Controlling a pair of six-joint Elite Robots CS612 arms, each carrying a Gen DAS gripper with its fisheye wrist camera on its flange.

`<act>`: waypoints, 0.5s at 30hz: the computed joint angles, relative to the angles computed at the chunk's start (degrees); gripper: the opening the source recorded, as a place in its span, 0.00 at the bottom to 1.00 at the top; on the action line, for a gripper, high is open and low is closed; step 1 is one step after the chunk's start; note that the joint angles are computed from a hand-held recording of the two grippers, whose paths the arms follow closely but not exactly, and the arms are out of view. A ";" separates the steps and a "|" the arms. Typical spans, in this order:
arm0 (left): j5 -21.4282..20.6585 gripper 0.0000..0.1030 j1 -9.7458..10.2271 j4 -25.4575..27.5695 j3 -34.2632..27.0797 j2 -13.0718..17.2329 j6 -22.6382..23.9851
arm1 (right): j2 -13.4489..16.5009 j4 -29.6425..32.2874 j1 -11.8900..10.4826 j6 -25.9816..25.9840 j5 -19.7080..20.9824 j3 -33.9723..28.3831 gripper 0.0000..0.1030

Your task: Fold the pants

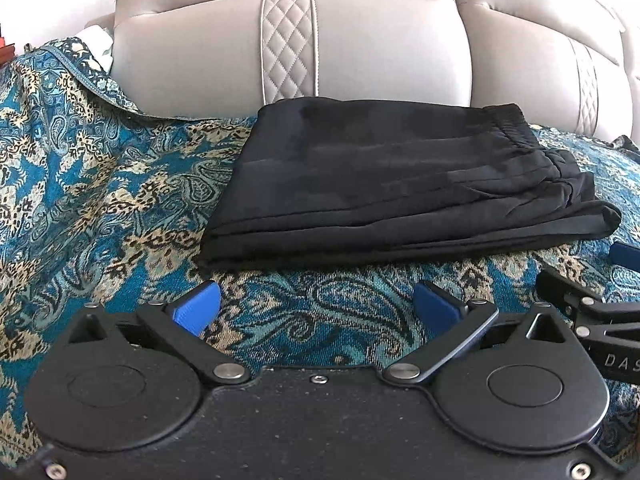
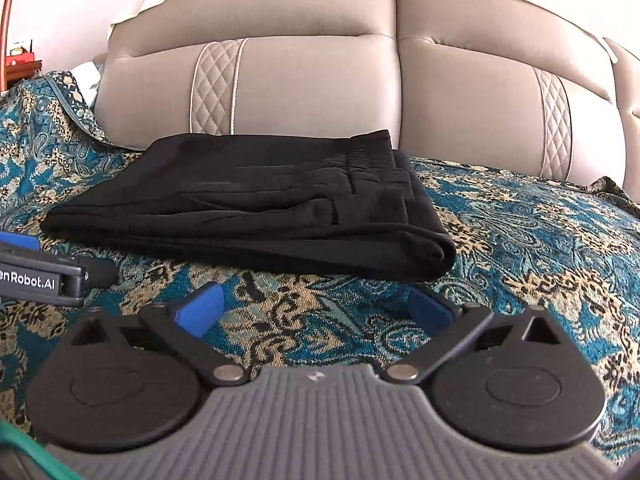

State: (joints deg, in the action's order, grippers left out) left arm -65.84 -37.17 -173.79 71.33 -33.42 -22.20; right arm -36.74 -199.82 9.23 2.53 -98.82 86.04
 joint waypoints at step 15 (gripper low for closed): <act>-0.18 1.00 0.02 -1.99 0.07 0.41 0.44 | 0.26 -0.52 0.01 -0.07 0.29 -0.09 1.00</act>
